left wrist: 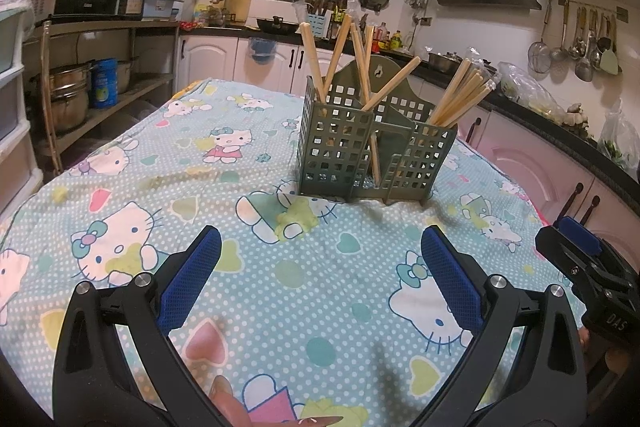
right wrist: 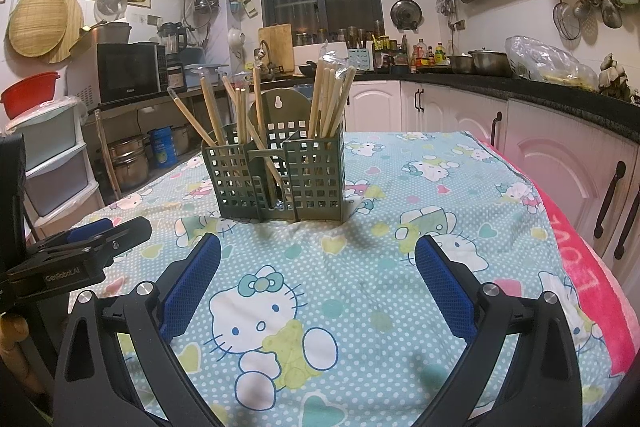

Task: Organize utensils

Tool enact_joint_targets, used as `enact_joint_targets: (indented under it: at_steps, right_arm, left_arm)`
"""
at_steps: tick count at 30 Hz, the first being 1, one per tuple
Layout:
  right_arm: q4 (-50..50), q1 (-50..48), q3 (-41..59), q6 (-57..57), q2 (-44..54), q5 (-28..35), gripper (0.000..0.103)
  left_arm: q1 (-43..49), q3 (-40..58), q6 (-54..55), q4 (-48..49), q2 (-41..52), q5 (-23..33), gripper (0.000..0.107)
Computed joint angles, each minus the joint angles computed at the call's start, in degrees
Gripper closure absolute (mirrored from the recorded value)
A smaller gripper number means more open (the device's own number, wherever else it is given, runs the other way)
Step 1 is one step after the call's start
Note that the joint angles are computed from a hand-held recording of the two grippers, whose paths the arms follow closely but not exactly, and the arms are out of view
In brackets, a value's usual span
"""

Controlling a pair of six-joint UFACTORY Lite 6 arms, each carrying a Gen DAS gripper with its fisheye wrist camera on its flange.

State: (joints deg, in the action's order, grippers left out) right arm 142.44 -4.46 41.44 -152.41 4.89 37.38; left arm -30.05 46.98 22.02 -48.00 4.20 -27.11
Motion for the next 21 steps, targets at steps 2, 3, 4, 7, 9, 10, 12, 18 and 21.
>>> enact_joint_targets:
  at_steps: [2,3,4,7,9,10,12,18,21]
  right_arm:
    - [-0.08,-0.05,0.05,0.02,0.05,0.03,0.008]
    - [-0.19,0.01,0.17,0.1,0.19,-0.07,0.008]
    - [-0.16,0.06,0.25,0.06,0.29,-0.19,0.008]
    - [0.04,0.01,0.02,-0.08,0.21,0.01,0.008]
    - [0.01,-0.03,0.07,-0.05,0.21,-0.04,0.008]
    - [-0.15,-0.08,0.13,0.07,0.26,-0.01,0.008]
    - [-0.3,-0.17,0.15,0.15,0.27,0.05,0.008]
    - [-0.09,-0.14,0.1,-0.03,0.25,0.04,0.008]
    - [-0.3,-0.21,0.18,0.13,0.29,0.01,0.008]
  left_arm:
    - [0.16,-0.07,-0.32,0.49,-0.03,0.1,0.015]
    - [0.15,-0.05,-0.16,0.28,-0.01,0.04,0.015]
    - [0.13,-0.01,-0.06,0.16,0.06,-0.01,0.015]
    - [0.12,-0.02,-0.27,0.24,0.08,-0.06,0.015]
    - [0.11,-0.04,-0.1,0.08,0.09,-0.07,0.015]
    - [0.09,-0.06,-0.04,0.03,0.07,-0.11,0.015]
    - [0.13,-0.09,-0.2,0.28,0.06,-0.07,0.015]
    - [0.19,-0.16,-0.73,0.35,0.13,-0.14,0.015]
    - [0.07,-0.58,-0.84,0.12,-0.16,-0.35,0.015]
